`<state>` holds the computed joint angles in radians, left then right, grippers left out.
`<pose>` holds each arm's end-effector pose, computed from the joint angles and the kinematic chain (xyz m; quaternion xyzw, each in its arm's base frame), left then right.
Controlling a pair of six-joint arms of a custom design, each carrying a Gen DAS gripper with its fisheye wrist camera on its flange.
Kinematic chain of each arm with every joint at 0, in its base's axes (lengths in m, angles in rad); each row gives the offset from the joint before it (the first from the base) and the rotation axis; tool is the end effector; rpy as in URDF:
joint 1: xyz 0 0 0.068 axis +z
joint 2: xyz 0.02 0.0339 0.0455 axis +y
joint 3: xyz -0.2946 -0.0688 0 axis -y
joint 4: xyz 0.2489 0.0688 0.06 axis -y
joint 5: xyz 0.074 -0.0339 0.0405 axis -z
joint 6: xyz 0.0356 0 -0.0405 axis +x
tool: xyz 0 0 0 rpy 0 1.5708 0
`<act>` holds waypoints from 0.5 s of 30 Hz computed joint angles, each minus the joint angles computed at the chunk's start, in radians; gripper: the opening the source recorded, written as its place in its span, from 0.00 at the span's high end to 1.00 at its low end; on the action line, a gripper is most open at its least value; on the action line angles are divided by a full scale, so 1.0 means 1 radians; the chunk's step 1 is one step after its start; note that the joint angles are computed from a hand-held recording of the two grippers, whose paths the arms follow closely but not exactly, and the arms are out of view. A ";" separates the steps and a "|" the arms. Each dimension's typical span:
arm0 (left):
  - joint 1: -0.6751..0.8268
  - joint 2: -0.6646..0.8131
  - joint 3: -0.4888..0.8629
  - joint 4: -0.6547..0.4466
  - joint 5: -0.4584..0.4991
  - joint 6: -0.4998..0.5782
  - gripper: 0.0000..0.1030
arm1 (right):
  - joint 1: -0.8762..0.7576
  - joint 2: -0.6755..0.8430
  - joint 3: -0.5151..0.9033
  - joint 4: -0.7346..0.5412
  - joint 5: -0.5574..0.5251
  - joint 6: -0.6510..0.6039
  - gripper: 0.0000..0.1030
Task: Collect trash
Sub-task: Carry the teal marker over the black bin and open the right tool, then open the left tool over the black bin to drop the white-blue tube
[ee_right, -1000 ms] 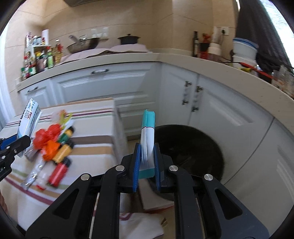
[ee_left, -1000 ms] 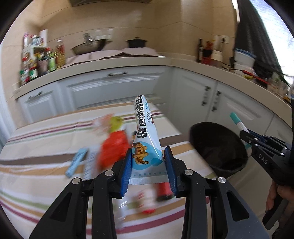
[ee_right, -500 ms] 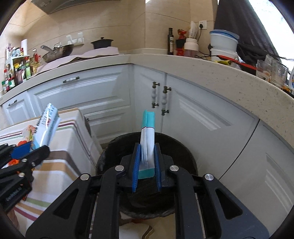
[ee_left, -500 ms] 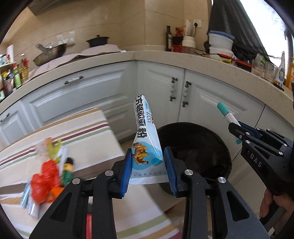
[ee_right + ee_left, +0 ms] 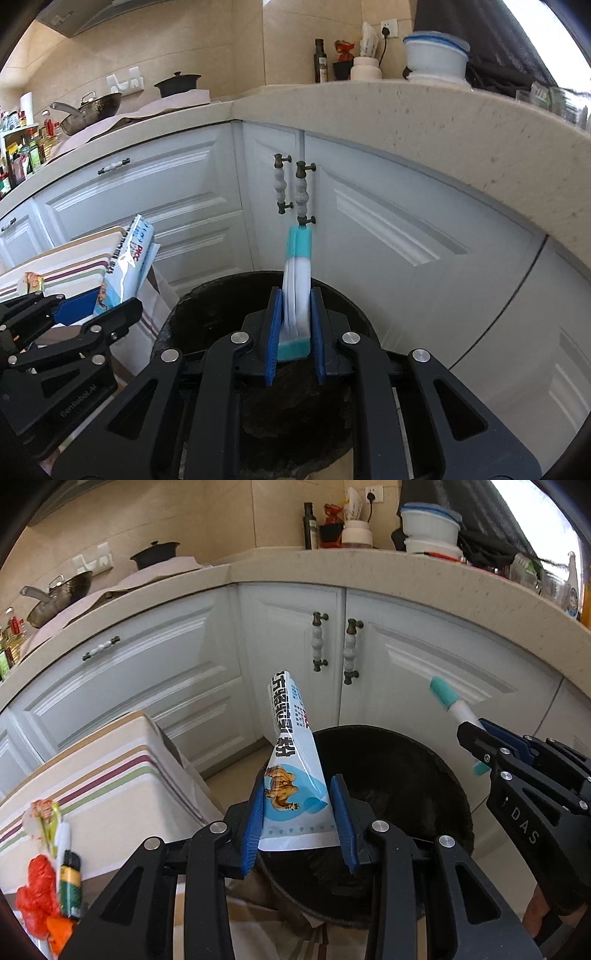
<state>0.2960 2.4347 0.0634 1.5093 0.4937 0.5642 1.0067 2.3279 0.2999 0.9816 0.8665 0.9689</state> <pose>0.1730 0.0351 0.0085 0.2056 0.8899 -0.0680 0.4014 0.1378 0.1671 -0.0062 0.0922 0.8785 -0.0268 0.4680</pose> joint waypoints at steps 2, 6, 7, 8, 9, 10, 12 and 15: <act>-0.036 0.013 0.028 -0.012 -0.032 -0.032 0.59 | -0.039 0.038 0.003 0.062 -0.016 -0.037 0.59; -0.072 0.015 0.070 -0.060 -0.068 -0.074 0.46 | -0.086 0.078 0.014 0.107 -0.040 -0.069 0.50; -0.081 0.016 0.075 -0.060 -0.077 -0.079 0.45 | -0.093 0.086 0.015 0.118 -0.046 -0.073 0.50; -0.089 0.022 0.075 -0.050 -0.087 -0.084 0.45 | -0.097 0.090 0.014 0.125 -0.049 -0.075 0.50; -0.088 0.017 0.078 -0.062 -0.088 -0.085 0.45 | -0.101 0.089 0.014 0.126 -0.050 -0.075 0.50; -0.083 0.009 0.080 -0.075 -0.083 -0.086 0.45 | -0.100 0.089 0.014 0.123 -0.047 -0.070 0.50; -0.068 0.004 0.072 -0.067 -0.073 -0.082 0.45 | -0.094 0.086 0.015 0.110 -0.043 -0.056 0.50; -0.027 -0.012 0.051 -0.049 -0.045 -0.064 0.45 | -0.070 0.072 0.017 0.071 -0.027 -0.020 0.50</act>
